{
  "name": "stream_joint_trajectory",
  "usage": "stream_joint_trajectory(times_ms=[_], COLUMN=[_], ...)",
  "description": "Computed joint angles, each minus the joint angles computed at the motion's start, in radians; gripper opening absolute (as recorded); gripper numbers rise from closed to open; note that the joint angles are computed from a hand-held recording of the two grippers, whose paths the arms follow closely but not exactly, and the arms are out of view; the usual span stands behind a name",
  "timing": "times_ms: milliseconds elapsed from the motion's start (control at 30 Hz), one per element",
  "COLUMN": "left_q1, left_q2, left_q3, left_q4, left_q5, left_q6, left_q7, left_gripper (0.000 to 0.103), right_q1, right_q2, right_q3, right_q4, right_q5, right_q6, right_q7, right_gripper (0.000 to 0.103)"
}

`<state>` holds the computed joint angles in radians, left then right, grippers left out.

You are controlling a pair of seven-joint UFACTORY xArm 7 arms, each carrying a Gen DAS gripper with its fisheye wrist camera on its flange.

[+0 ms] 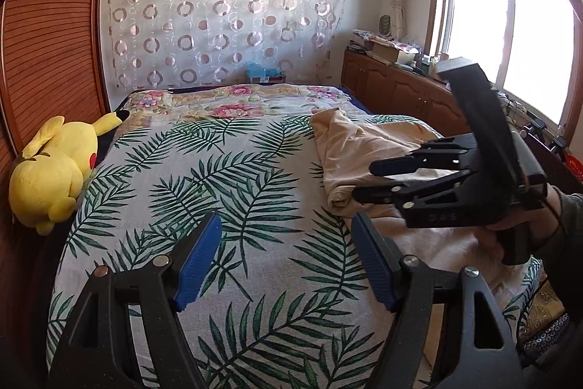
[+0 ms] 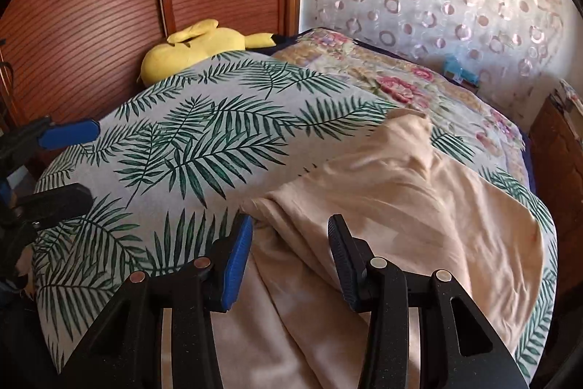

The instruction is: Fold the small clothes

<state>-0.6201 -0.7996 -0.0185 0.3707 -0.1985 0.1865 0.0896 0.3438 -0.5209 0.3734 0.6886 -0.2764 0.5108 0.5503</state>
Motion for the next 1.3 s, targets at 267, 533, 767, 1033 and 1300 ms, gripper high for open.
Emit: stream_joint_trajectory(times_ms=[267,533,767,1033,1300], left_q1=[0.001,-0.009,-0.024,-0.044,-0.05], left_q2=[-0.007,-0.003,-0.003,0.002,0.018], left_q3=[0.018,0.014,0.007,0.005,0.0], left_q4=[-0.006,-0.009,-0.008,-0.007,0.002], left_q5=[-0.006,-0.014,-0.019,-0.028,-0.032], left_q6=[0.01,0.017,0.02,0.023,0.028], left_q7=[0.011,0.019,0.02,0.024,0.027], left_gripper=[0.074,0.074,0.074,0.074,0.074], right_q1=[-0.011,0.014,-0.114,-0.26,-0.444], right_q2=[0.184,0.145,-0.063,-0.157,-0.086], right_q3=[0.017,-0.04,-0.013,-0.025,0.08], right_q4=[0.11,0.077,0.029,0.031,0.095], right_q5=[-0.059,-0.063,-0.149,-0.173,-0.336], right_q6=[0.008,-0.032,-0.031,0.059,0.251], right_q7=[0.014,0.052,0.122,0.054,0.229], right_gripper=[0.045,0.009,0.008,0.008,0.008])
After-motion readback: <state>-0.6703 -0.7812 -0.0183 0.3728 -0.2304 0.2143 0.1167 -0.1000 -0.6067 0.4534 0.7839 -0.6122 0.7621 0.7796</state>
